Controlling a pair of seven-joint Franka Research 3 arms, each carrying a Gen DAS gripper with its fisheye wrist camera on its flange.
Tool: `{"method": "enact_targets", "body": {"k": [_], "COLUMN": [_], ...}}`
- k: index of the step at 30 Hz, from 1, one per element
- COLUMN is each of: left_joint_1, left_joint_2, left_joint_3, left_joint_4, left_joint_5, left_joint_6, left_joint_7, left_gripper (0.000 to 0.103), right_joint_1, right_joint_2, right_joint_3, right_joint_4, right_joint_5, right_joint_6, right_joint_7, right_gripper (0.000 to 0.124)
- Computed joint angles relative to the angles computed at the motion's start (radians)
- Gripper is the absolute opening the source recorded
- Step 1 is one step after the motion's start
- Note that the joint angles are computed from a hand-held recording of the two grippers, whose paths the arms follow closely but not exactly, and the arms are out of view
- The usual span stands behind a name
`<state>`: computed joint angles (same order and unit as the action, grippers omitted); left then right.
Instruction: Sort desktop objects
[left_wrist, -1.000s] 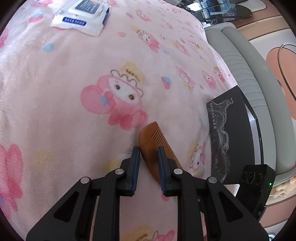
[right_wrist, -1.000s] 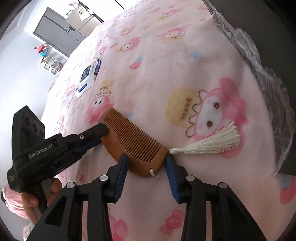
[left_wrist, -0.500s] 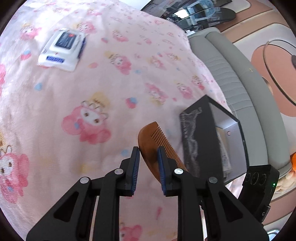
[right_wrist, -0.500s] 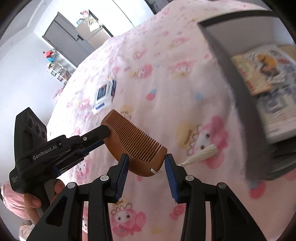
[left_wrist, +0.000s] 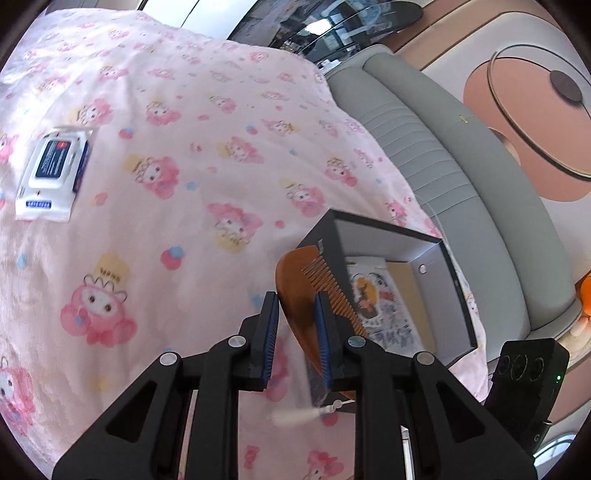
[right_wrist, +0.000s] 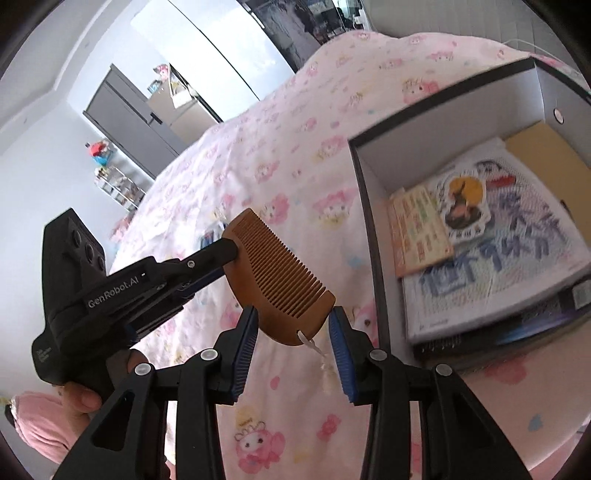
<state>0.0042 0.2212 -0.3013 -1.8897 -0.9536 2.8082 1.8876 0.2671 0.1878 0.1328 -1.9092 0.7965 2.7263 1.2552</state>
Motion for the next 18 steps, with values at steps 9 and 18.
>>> {"method": "enact_targets", "body": {"k": [9,18], "left_joint_1": [-0.028,-0.142], "left_joint_2": [0.161,0.427], "left_joint_3": [-0.032,-0.018], "left_joint_4": [0.222,0.595], "left_joint_5": [0.189,0.551], "left_joint_6": [-0.086,-0.242], "left_joint_7": [-0.102,-0.340], "left_gripper": [0.019,0.019], "right_joint_1": [-0.028,-0.072], "right_joint_2": [-0.018,-0.002], "right_joint_3": [-0.039,-0.084], "right_joint_4": [0.001,0.029], "right_joint_5": [-0.062,-0.188], "right_joint_6": [0.030,0.030], "right_joint_7": [0.038,0.117], "right_gripper": [0.036,0.036]}}
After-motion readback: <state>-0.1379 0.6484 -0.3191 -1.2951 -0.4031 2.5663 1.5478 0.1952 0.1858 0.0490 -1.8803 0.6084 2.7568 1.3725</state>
